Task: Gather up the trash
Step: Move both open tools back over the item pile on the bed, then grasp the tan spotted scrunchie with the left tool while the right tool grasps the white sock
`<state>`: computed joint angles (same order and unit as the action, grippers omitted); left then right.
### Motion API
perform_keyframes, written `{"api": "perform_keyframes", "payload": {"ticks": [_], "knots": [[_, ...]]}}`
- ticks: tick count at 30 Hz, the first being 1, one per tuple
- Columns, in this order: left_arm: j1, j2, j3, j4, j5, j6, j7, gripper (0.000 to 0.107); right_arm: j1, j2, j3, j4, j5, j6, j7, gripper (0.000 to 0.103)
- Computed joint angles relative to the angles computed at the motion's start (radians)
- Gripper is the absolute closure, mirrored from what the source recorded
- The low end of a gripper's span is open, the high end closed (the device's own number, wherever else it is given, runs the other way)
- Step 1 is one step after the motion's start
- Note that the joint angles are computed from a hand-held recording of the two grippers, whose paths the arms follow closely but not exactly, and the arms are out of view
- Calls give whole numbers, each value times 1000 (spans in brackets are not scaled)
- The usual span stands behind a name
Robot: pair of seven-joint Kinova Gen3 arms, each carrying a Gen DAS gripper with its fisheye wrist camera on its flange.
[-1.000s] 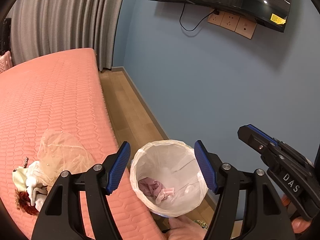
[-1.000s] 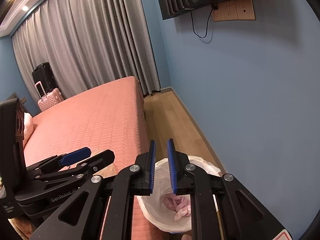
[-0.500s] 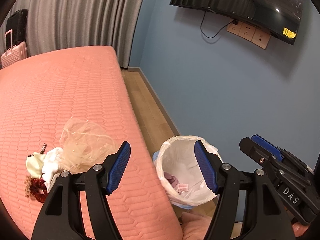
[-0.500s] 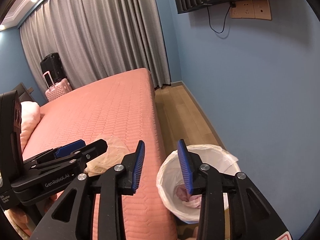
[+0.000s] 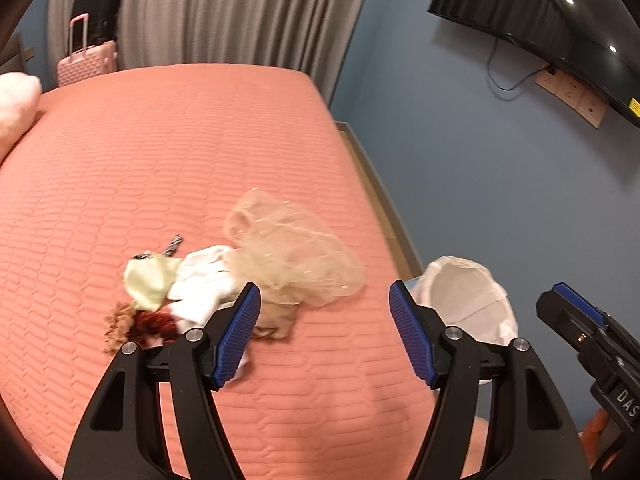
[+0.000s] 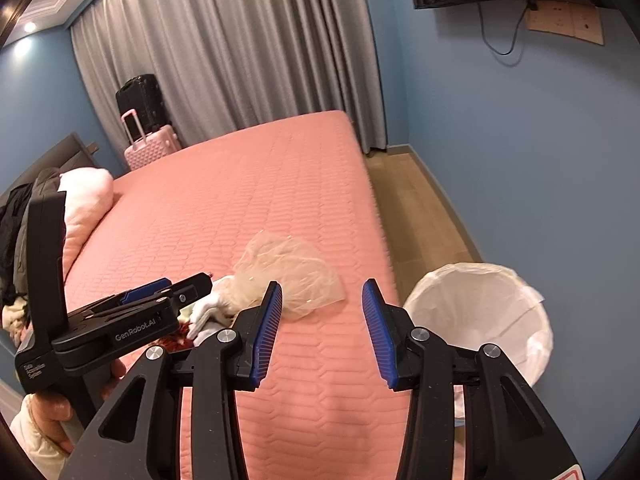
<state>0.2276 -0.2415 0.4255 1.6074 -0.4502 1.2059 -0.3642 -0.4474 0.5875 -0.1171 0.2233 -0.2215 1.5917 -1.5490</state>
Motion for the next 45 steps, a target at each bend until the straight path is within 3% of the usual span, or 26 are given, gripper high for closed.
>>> {"api": "perform_keyframes", "payload": {"ticks": [11,20,26,32,36,40,43,45], "knots": [[-100,-182,-124,210,123,-6,-112,44,-118,-45,-20,223,22,-95,-6,61],[-189,-270,-225,368,223,-39,-235,44,-210,1,-27,286,53,-117,-20,61],[-239,-290,-273,436,288,-92,-324,45,-259,61,-23,253,71,-92,-35,61],[-259,-309,-362,498,373,-164,-426,57,-299,132,-11,187,85,-56,-46,61],[-260,-322,-447,539,455,-210,-512,74,-322,192,1,113,91,-11,-61,61],[-285,-337,-454,555,490,-225,-565,86,-327,231,2,73,83,20,-65,61],[-306,-341,-436,548,498,-218,-582,92,-322,231,-1,88,72,17,-58,69],[-323,-346,-418,532,495,-203,-578,93,-319,224,-4,99,68,10,-46,83]]}}
